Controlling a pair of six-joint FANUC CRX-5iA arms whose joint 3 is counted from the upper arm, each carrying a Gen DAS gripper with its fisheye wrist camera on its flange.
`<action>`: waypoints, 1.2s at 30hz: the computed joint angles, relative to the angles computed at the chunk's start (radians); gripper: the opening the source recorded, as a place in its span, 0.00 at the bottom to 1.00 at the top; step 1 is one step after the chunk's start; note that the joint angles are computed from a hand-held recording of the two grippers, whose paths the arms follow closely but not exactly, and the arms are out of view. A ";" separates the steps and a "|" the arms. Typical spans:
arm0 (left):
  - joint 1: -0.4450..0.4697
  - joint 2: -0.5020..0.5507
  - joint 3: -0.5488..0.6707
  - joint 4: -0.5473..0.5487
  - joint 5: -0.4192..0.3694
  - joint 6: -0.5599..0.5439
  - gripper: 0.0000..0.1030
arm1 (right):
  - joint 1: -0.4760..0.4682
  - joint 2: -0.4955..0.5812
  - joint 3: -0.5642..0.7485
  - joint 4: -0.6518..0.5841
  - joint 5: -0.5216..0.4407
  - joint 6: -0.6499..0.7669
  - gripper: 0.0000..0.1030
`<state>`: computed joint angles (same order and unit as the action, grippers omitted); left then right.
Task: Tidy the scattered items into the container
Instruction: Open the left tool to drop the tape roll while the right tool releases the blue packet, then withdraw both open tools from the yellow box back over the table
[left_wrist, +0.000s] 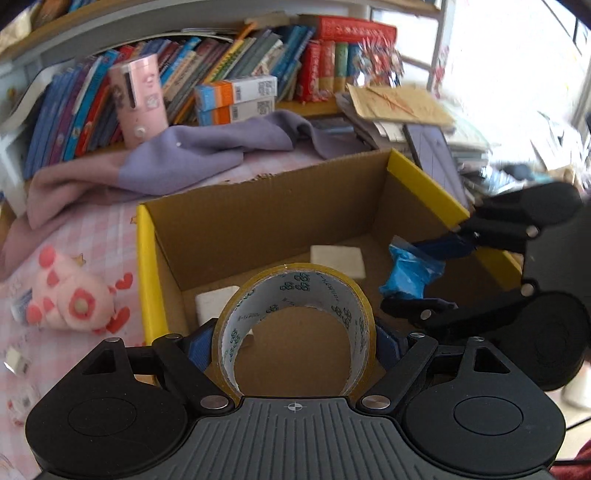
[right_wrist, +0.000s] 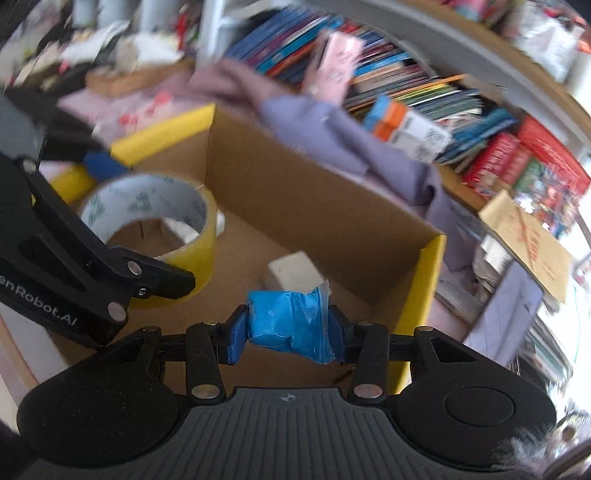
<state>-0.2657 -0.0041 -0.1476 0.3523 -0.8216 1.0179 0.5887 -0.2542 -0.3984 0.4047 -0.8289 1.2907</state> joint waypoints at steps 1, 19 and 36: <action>-0.004 0.005 0.007 -0.009 -0.004 0.001 0.83 | -0.006 0.007 0.009 -0.017 -0.005 0.029 0.41; -0.028 -0.111 -0.087 0.013 0.162 -0.014 0.92 | 0.000 -0.083 -0.033 -0.009 0.058 -0.015 0.68; 0.128 -0.489 -0.383 0.232 0.264 -0.010 0.95 | 0.418 -0.338 -0.301 0.650 -0.193 -1.082 0.78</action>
<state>-0.1379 -0.4931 -0.5307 0.5838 -0.5572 1.0077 1.0062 -0.5920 -0.6996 1.0549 -1.0217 0.2089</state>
